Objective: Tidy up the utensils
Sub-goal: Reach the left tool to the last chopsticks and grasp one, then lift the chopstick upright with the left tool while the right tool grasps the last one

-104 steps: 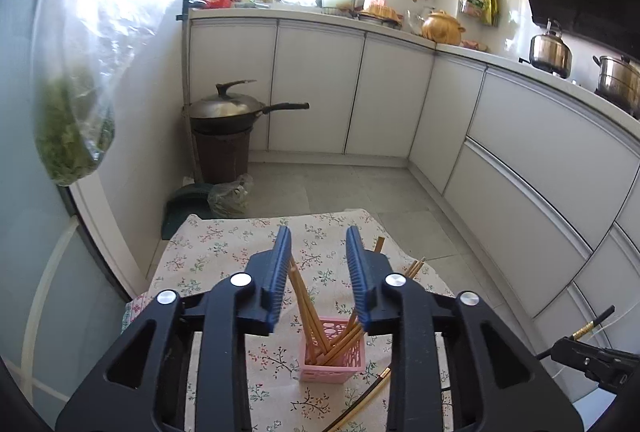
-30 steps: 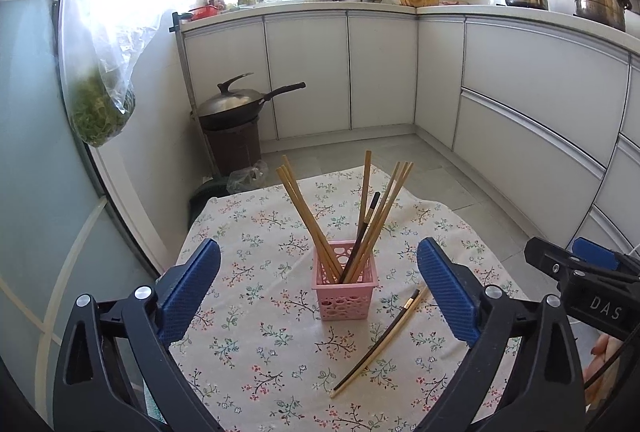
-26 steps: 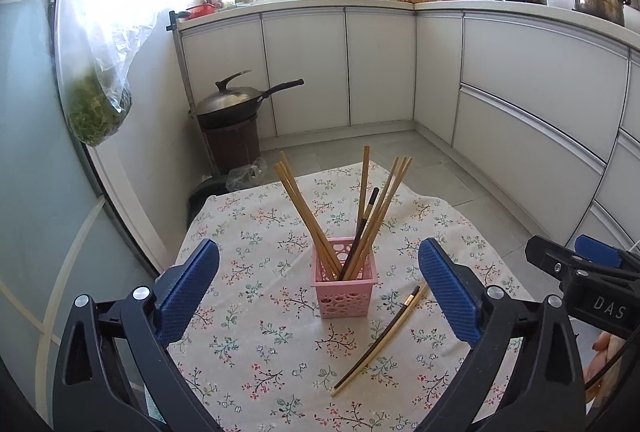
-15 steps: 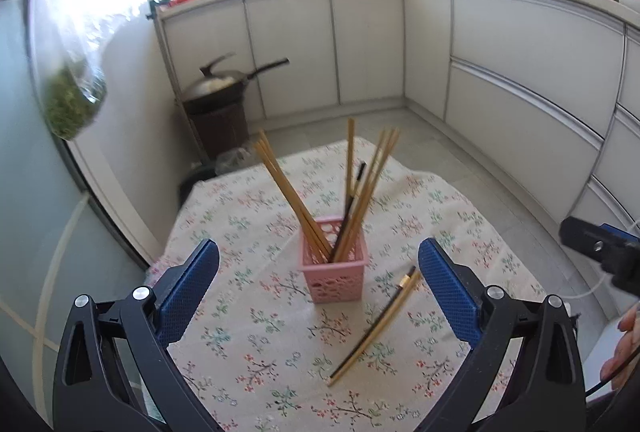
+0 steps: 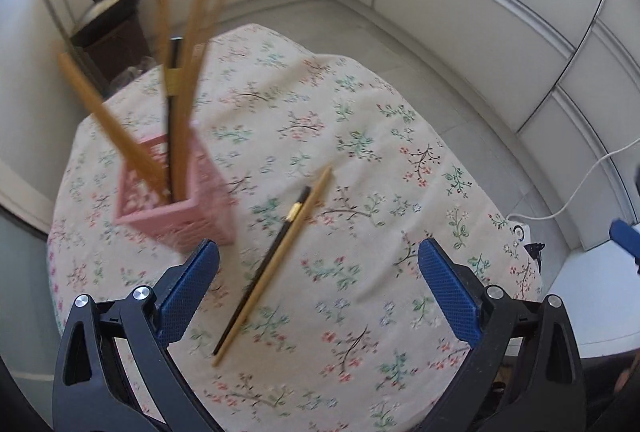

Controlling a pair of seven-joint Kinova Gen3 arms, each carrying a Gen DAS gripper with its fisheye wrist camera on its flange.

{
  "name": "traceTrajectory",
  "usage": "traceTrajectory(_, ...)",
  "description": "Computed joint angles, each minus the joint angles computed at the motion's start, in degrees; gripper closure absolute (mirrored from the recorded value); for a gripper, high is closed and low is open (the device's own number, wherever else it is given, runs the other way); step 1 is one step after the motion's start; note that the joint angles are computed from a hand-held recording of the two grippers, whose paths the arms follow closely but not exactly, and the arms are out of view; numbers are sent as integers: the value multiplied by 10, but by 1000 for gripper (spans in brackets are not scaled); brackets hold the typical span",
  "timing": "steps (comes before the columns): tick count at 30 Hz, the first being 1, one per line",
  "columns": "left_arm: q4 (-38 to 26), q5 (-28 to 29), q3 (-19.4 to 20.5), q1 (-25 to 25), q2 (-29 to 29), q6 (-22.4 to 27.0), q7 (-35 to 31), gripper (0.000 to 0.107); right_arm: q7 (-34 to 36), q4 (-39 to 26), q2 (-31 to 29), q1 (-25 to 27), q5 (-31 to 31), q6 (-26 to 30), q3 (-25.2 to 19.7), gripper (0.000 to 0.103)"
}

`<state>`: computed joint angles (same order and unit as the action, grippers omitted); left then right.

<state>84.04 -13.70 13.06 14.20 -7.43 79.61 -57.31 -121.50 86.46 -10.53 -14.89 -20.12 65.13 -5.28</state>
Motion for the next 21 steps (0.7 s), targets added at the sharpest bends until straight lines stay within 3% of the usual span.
traceTrajectory(4, -77, 46, -29, -8, 83, 33, -40, 22, 39, -3, 21, 7, -60, 27, 35, 7)
traceTrajectory(6, -122, 74, -48, -17, 127, 68, -48, 35, 54, -3, 27, 16, -86, 37, 45, 7)
traceTrajectory(7, -132, 80, -55, -19, 141, 78, -50, 47, 61, -3, 30, 21, -101, 42, 50, 7)
traceTrajectory(8, -146, 79, -60, -19, 160, 94, -50, 58, 70, -2, 32, 26, -118, 47, 55, 7)
traceTrajectory(11, -157, 43, -69, 0, 190, 122, -44, 75, 92, -1, 36, 41, -150, 58, 62, 7)
traceTrajectory(21, -110, 8, -87, 12, 207, 101, -41, 85, 108, 1, 45, 68, -182, 75, 59, 7)
